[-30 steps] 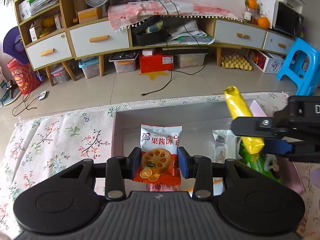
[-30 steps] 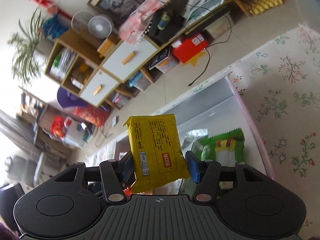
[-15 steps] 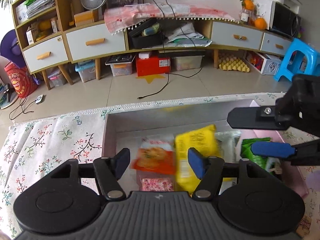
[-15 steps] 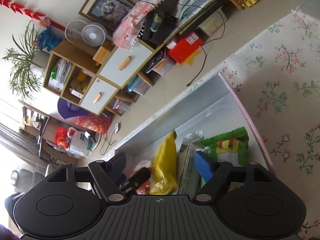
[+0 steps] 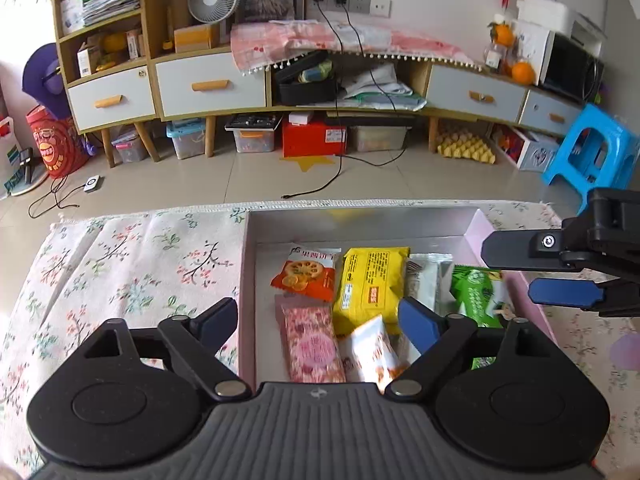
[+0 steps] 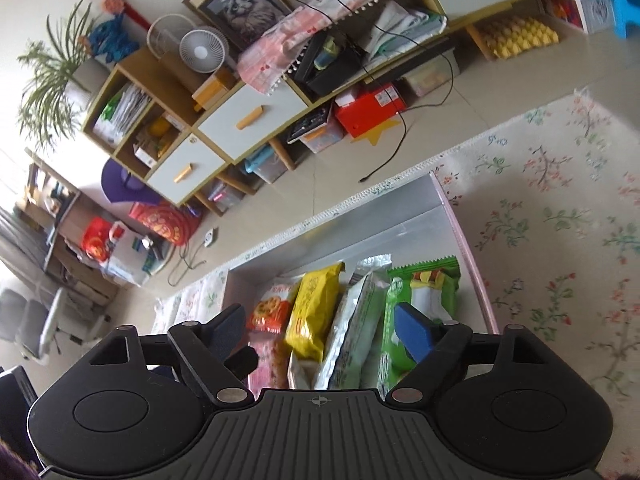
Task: Organize snacks
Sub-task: 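Lower both packs into the pink box and open both grippers, then withdraw both tools from the box back over the snack pile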
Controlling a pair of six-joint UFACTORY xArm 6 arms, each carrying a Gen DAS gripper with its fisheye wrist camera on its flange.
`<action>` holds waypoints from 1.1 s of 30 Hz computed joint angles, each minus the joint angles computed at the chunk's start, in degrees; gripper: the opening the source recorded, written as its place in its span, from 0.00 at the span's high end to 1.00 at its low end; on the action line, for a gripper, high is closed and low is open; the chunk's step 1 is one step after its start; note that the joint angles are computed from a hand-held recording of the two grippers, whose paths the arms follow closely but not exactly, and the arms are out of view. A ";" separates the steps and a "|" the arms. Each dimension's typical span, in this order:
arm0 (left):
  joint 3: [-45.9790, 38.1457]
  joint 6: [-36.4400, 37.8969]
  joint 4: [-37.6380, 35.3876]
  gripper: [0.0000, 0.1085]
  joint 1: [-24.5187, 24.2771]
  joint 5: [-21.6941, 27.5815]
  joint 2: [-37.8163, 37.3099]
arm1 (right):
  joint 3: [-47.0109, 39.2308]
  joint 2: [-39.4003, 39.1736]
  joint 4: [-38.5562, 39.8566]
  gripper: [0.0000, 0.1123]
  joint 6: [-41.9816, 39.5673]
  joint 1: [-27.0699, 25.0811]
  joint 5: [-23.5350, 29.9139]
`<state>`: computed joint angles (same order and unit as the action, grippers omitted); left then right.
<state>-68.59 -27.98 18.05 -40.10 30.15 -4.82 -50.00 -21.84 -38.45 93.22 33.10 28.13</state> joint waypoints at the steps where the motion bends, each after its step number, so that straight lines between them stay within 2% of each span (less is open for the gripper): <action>1: 0.77 -0.19 -0.16 0.18 0.04 -0.07 -0.78 | -0.12 -0.52 -0.35 0.23 -0.11 0.81 1.38; 7: 4.37 -1.72 -0.47 0.12 -0.14 1.73 -4.90 | -0.94 -2.59 -0.34 0.19 -1.09 5.43 8.38; 14: 9.41 -0.01 -1.36 0.07 -0.32 4.28 -10.53 | -2.86 -3.87 -1.59 0.16 -1.16 10.88 17.10; 20: 13.07 -0.88 -0.64 0.06 -1.01 6.36 -14.89 | -5.81 -3.36 -2.01 0.13 -3.38 16.59 27.86; 23: 14.51 -2.08 0.69 0.06 -0.99 5.94 -16.05 | -5.12 -3.70 -1.44 0.13 -3.15 18.41 30.30; 26: 16.61 1.74 -1.09 0.06 -0.57 5.13 -17.56 | -2.72 -5.15 0.15 0.13 -3.22 19.37 30.13; 28: 18.42 4.92 -2.00 0.06 -0.11 4.54 -18.95 | -3.88 -4.23 2.85 0.13 -7.10 20.27 33.67; 33: 23.60 10.07 -3.11 0.06 2.39 1.80 -22.25 | -5.02 -2.25 1.71 0.13 -14.63 22.85 41.67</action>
